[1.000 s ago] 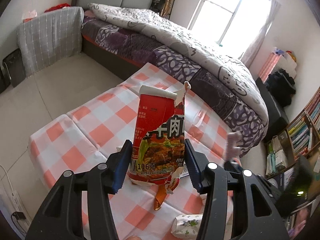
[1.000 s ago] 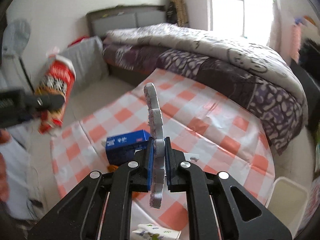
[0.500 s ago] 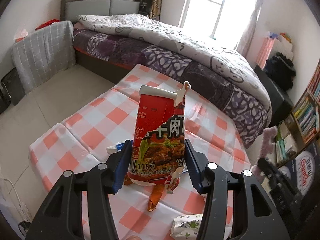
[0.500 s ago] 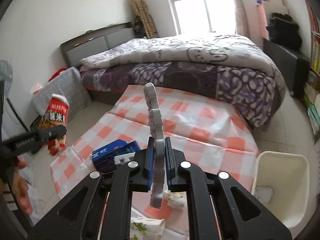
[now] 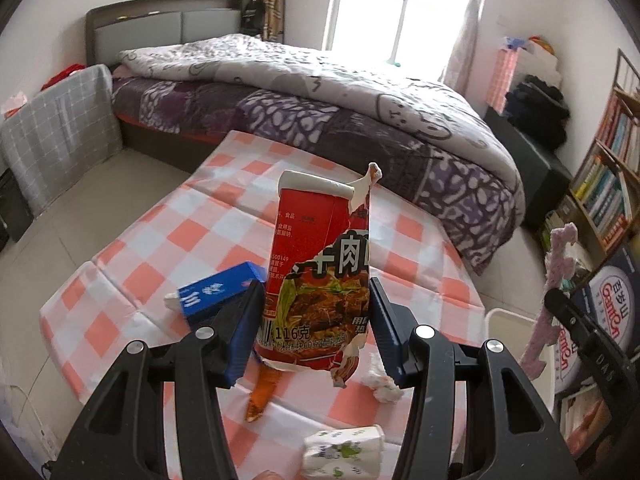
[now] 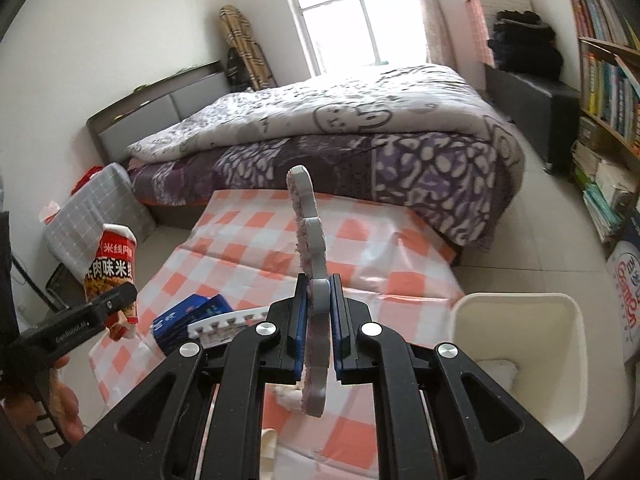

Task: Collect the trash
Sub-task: 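Carry both items to the bin while the right tool drops the white strip inside, then release the red noodle package into the white bin with the left tool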

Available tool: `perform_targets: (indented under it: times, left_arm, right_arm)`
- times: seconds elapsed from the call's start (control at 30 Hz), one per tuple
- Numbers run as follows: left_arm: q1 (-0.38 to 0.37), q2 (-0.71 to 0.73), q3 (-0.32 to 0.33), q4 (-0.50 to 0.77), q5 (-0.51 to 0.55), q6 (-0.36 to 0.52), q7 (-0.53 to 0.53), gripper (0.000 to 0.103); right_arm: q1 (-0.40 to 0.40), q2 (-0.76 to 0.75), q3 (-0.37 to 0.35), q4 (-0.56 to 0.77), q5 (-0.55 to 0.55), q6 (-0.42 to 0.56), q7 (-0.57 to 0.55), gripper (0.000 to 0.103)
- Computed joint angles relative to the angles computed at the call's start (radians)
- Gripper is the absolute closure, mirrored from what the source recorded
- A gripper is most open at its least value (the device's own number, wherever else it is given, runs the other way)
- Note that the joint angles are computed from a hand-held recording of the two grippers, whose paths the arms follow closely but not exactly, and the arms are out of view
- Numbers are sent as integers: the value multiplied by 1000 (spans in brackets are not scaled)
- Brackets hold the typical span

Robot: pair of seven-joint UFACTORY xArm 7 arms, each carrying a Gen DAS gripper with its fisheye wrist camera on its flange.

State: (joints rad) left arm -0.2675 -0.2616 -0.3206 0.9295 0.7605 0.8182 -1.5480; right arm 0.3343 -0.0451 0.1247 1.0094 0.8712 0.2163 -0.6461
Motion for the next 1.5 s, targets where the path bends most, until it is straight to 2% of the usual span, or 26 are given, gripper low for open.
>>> perform_targets:
  times: [0.23, 0.4, 0.57, 0.6, 0.63, 0.7, 0.73, 0.8, 0.87, 1.07, 1.27, 1.3, 1.33, 1.4, 1.5]
  left_arm:
    - [-45, 113, -7, 95, 58, -1, -1, 51]
    - [-110, 205, 14, 175, 111, -20, -4, 51]
    - [-192, 317, 46, 282, 160, -36, 21, 51]
    - [-210, 350, 52, 312, 165, -48, 34, 51]
    - [-225, 371, 61, 331, 165, -57, 43, 51]
    - [-256, 413, 76, 373, 158, -72, 64, 51]
    - [-269, 436, 83, 395, 149, -86, 76, 51]
    - [-293, 484, 96, 436, 120, -123, 104, 51]
    - [-319, 525, 112, 476, 101, -136, 128, 51]
    - [-391, 654, 154, 603, 30, -161, 217, 51]
    - [-438, 756, 196, 707, -58, -213, 286, 49]
    - [-447, 778, 207, 730, -65, -230, 295, 47]
    - [-458, 790, 223, 743, -68, -240, 297, 37]
    - [-477, 808, 251, 757, -80, -270, 294, 24]
    - [-498, 817, 272, 769, -127, -260, 333, 23]
  right_arm:
    - [-59, -16, -39, -24, -116, 18, 128, 93]
    - [-120, -12, -66, -26, -257, 67, 281, 92]
    - [-179, -18, -90, -36, -349, 101, 391, 87]
    - [-187, -20, -94, -37, -360, 104, 403, 71]
    - [-194, -27, -102, -47, -372, 101, 420, 45]
    - [-228, -43, -101, -74, -453, 63, 526, 21]
    - [-237, -50, -110, -82, -456, 51, 547, 17]
    - [-247, -54, -133, -82, -440, 52, 541, 15]
    - [-283, -59, -132, -96, -525, 36, 620, 12]
    - [-326, -72, -149, -122, -626, 16, 664, 8]
    - [-346, -73, -171, -127, -644, -1, 664, 7]
    - [-349, -73, -174, -126, -640, 0, 663, 7]
    - [-350, -72, -179, -126, -630, 2, 660, 7]
    - [-353, -73, -183, -125, -621, 4, 658, 7]
    - [-359, -75, -177, -128, -632, 2, 669, 7]
